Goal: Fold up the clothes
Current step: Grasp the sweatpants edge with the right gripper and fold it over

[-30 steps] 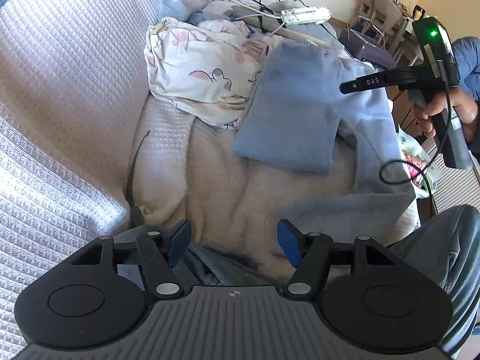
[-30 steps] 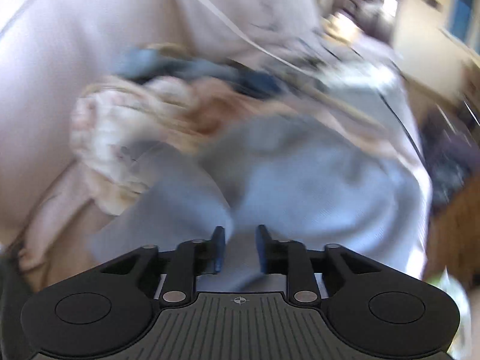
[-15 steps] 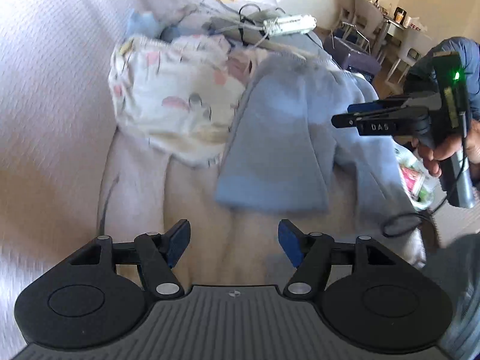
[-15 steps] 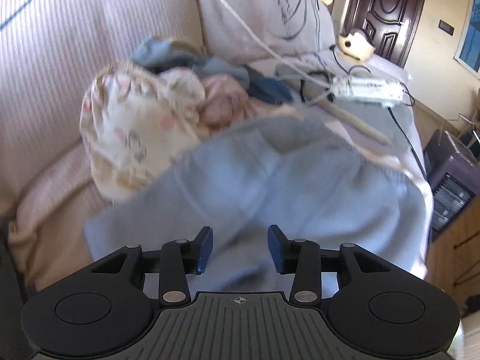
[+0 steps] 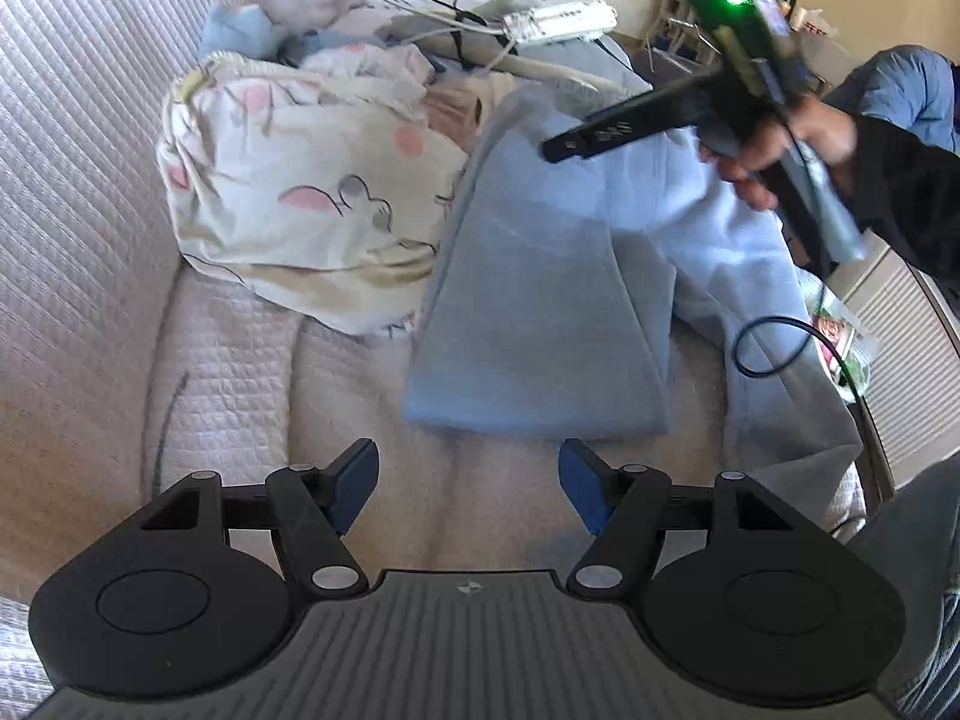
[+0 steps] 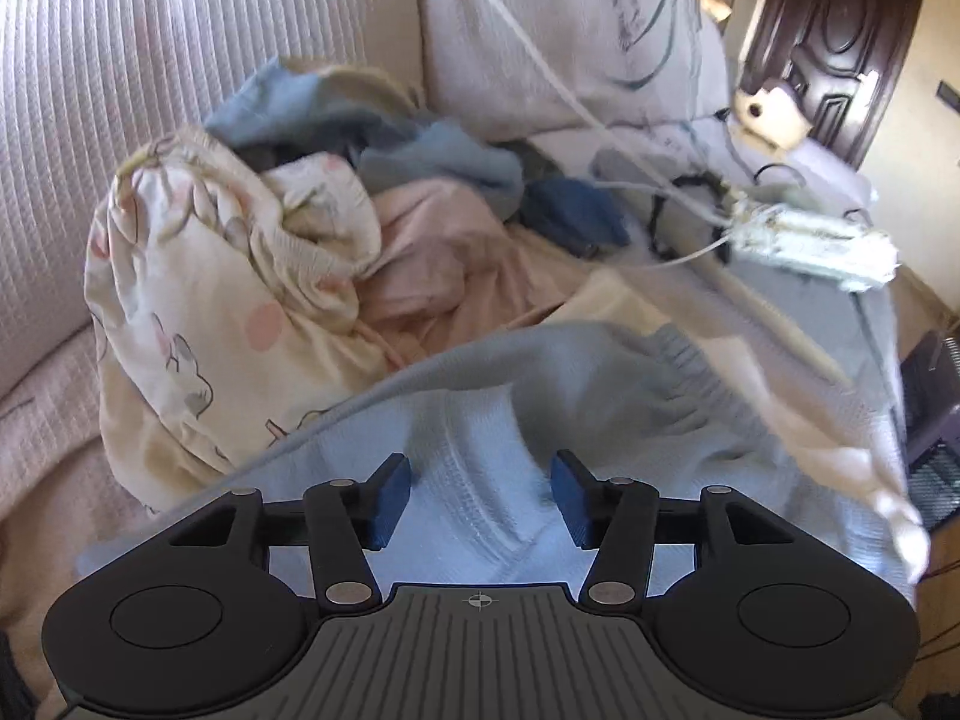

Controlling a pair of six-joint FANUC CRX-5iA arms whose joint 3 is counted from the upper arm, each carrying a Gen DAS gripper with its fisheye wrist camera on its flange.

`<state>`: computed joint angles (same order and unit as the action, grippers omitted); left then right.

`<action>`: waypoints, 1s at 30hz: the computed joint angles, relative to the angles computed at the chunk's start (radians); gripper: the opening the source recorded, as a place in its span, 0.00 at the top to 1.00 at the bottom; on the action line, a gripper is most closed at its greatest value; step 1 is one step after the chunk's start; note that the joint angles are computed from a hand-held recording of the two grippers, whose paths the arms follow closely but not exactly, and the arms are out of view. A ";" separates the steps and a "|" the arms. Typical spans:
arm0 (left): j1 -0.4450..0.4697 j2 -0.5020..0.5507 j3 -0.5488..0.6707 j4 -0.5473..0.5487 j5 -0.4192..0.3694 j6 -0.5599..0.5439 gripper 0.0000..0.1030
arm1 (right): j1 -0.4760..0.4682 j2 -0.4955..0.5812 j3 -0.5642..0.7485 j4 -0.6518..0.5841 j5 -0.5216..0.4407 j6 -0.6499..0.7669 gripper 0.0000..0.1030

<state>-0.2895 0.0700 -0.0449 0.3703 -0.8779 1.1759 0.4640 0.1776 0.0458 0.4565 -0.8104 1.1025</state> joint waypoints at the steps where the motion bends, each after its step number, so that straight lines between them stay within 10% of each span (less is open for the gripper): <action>1: 0.000 0.002 0.000 0.000 -0.004 -0.004 0.38 | -0.005 0.010 0.011 -0.021 -0.003 0.011 0.57; 2: 0.000 0.004 0.000 -0.001 -0.007 -0.008 0.38 | -0.008 0.018 0.027 -0.047 -0.020 0.014 0.78; 5: 0.012 0.005 -0.017 0.032 -0.010 -0.026 0.38 | -0.004 0.019 0.035 -0.041 -0.049 -0.001 0.89; 18: -0.008 0.047 0.007 0.081 -0.026 -0.052 0.38 | -0.076 0.007 0.000 0.246 0.048 -0.254 0.88; 21: -0.009 0.045 0.009 0.081 -0.032 -0.043 0.38 | -0.096 0.053 0.026 0.229 0.047 -0.303 0.80; 25: -0.001 0.035 0.010 0.056 -0.051 -0.020 0.38 | -0.097 0.073 0.012 0.303 0.025 -0.370 0.39; 30: 0.012 0.018 -0.006 0.041 -0.079 0.000 0.38 | -0.092 0.017 -0.047 0.358 0.013 -0.396 0.35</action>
<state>-0.2777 0.0885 -0.0507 0.4113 -0.9572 1.1757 0.3720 0.1947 -0.0013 0.8144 -0.7972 0.7063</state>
